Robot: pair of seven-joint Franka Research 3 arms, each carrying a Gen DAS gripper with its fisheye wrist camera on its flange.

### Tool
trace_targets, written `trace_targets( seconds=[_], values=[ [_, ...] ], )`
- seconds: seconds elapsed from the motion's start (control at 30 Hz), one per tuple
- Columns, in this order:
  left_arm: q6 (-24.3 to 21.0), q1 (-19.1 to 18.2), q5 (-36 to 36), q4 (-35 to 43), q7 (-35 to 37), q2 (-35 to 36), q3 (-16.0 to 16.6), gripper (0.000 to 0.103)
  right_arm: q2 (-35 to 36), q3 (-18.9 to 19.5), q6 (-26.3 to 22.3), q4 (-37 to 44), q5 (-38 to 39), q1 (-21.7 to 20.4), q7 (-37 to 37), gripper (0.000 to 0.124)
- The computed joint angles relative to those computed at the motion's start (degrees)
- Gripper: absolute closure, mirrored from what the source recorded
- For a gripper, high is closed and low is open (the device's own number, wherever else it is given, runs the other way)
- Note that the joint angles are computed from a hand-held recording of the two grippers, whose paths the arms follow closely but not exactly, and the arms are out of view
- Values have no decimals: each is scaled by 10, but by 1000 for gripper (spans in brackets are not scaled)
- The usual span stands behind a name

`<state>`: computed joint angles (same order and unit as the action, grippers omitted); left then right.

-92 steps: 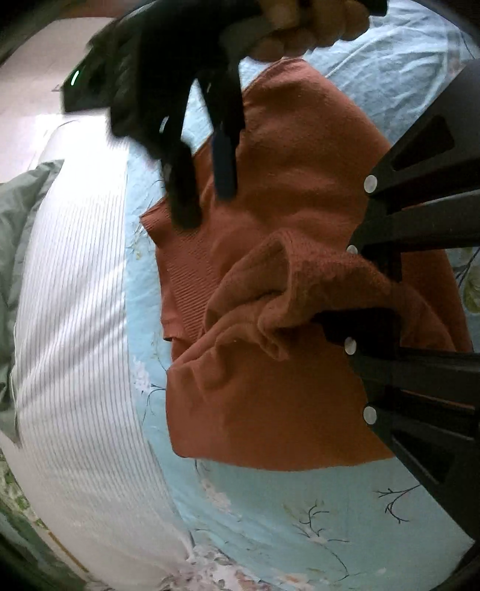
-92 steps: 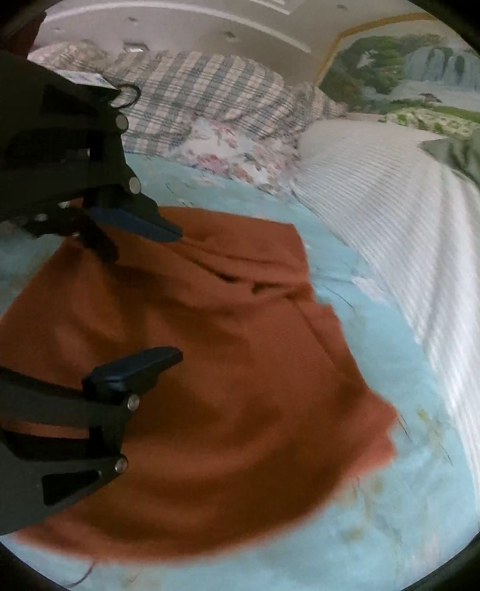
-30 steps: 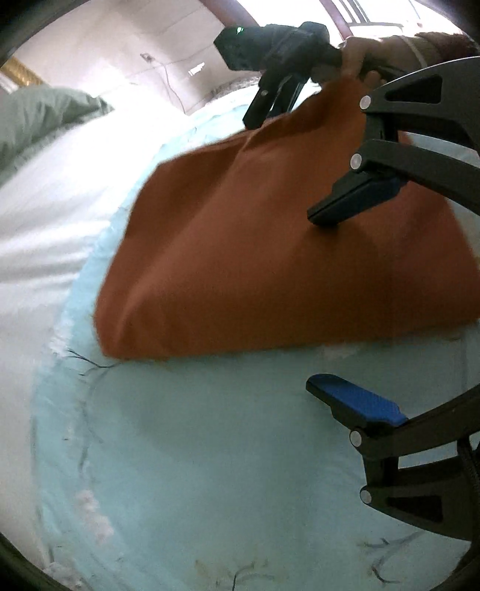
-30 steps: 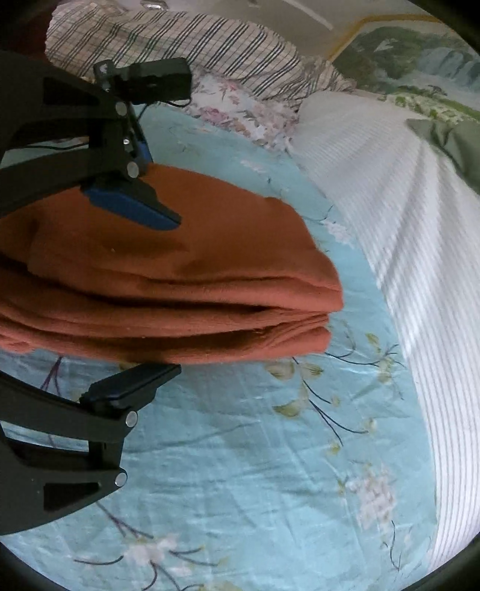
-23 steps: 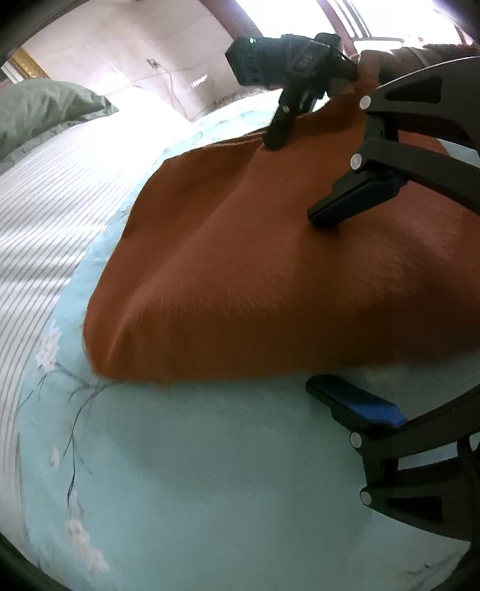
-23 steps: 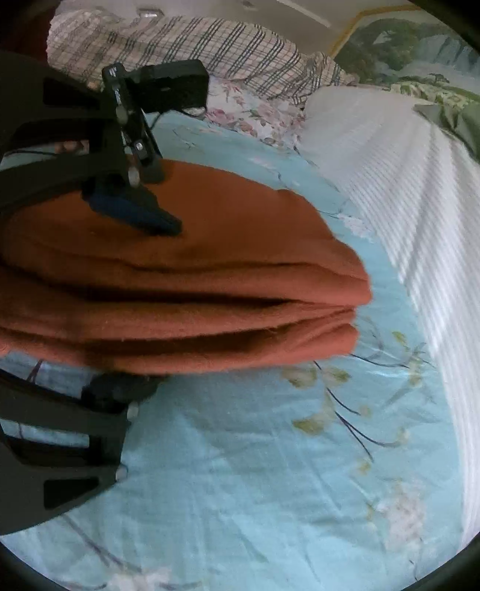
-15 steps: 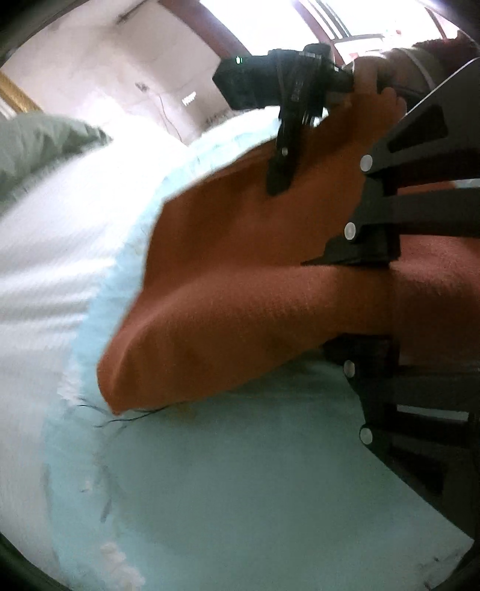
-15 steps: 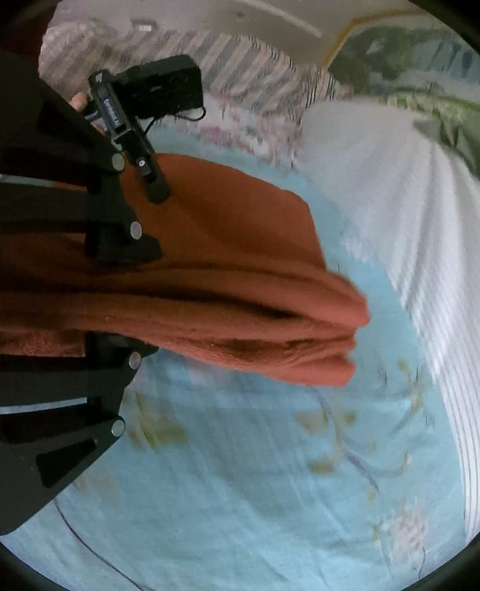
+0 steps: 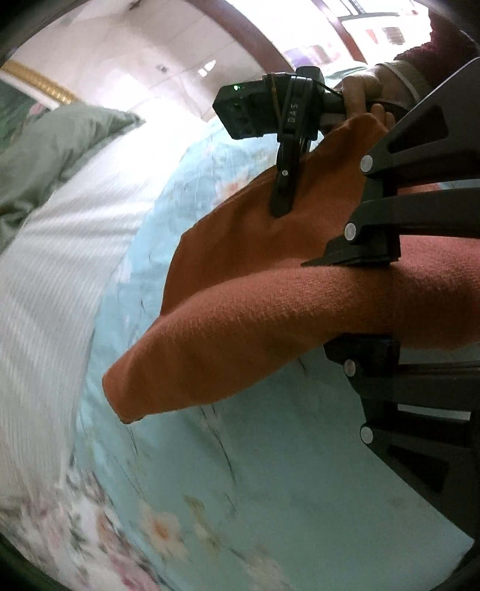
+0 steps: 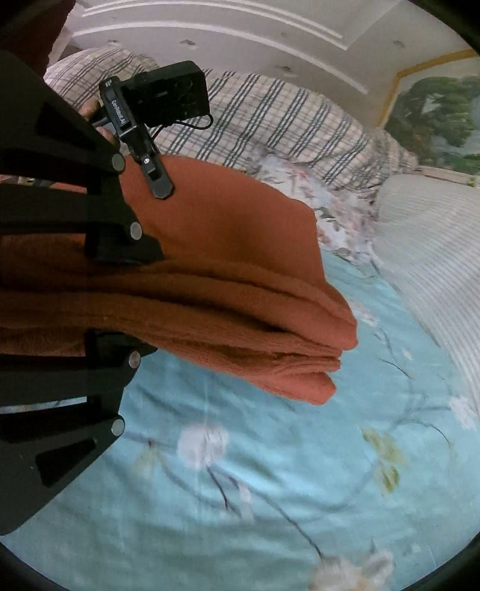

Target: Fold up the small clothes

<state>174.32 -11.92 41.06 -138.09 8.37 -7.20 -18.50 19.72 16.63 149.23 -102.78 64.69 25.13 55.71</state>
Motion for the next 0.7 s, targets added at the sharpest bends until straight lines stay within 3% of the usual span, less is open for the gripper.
trace_targets(
  seconds=[0.17, 0.3, 0.43, 0.6, 0.7],
  values=[
    [-2, 11, -6, -46, -13, -9, 1, 73, 13, -12, 23, 1, -65, 18, 57, 98],
    [-42, 20, 52, -31, -62, 10, -12, 57, 11, -11, 40, -10, -87, 16, 80, 91],
    [-107, -6, 59, -16, -68, 14, -3, 39, -15, -27, 75, -37, -157, 33, 134, 79],
    [-140, -18, 67, -57, -100, -51, -5, 37, -65, -39, 166, -80, -246, 50, 202, 76],
    [-153, -4, 108, -74, -152, -96, -26, 39, -50, -10, 147, -44, -219, 28, 154, 79]
  ],
)
